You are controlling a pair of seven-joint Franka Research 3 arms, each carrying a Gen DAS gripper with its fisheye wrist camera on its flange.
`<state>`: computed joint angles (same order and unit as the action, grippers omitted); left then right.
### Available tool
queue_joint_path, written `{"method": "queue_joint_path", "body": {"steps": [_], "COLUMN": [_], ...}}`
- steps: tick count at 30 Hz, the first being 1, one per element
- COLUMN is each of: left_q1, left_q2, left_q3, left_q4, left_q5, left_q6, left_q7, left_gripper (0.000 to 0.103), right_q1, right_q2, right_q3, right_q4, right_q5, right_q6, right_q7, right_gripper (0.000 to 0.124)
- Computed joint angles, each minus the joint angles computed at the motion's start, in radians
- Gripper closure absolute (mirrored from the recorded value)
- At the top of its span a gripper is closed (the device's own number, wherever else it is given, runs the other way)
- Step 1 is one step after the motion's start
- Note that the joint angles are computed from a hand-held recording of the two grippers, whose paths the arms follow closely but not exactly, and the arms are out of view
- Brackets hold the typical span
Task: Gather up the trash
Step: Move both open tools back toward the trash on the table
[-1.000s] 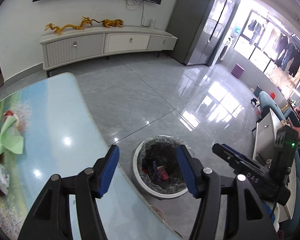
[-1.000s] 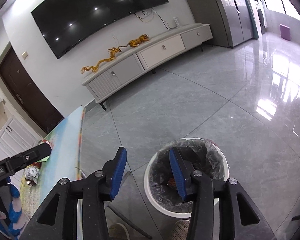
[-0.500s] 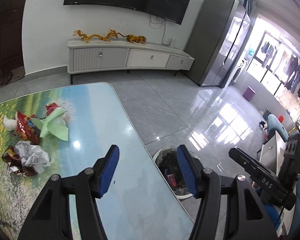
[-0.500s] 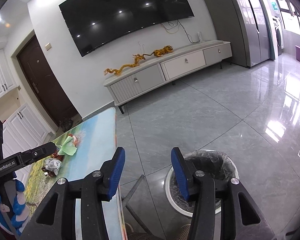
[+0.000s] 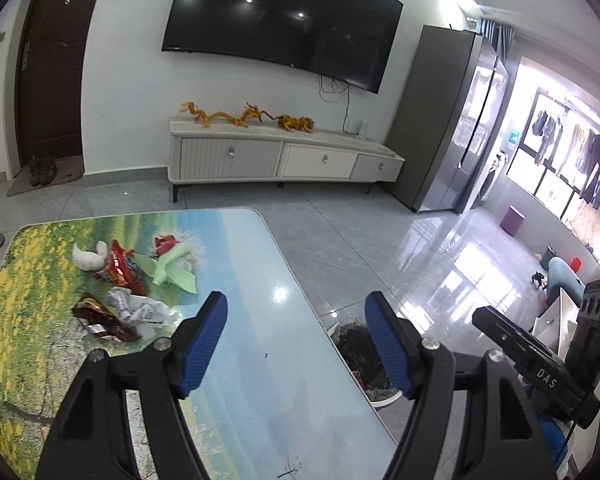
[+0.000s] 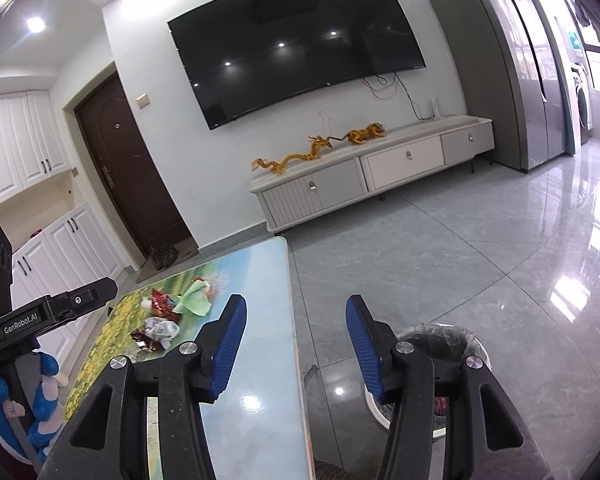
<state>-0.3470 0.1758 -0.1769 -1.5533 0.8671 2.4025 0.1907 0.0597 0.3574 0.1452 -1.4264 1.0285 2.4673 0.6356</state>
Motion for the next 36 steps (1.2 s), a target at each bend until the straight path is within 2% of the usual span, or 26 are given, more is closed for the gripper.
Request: {"method": "queue_joint_path", "body": {"steps": [9, 19, 27, 36], "left_q1": [0.017, 0.126, 0.241, 0.304], "left_q2": [-0.122, -0.287, -0.375, -0.295], "left_q3": [-0.030, -0.041, -0.019, 0.016], "left_q4": [-0.119, -0.343, -0.526, -0.582], "left_q5": [0.070, 0.042, -0.028, -0.191], "left_q6": [-0.058, -0.069, 0.010, 0.184], "left_q7": [-0.065, -0.085, -0.067, -0.014], "left_gripper": [0.033, 0.033, 0.033, 0.033], "right_q1": [0.003, 0.046, 0.103, 0.165], "right_q2": [-0.060, 0.006, 0.149, 0.341], "right_q3": [0.001, 0.003, 0.028, 0.051], "right_q4": [-0.057, 0.027, 0.207, 0.453], "right_q5": [0.079, 0.002, -0.166, -0.360], "right_q6": [-0.016, -0.028, -0.065, -0.181], "right_q7": [-0.088, -0.032, 0.088, 0.187], "right_gripper": [0.073, 0.073, 0.073, 0.073]}}
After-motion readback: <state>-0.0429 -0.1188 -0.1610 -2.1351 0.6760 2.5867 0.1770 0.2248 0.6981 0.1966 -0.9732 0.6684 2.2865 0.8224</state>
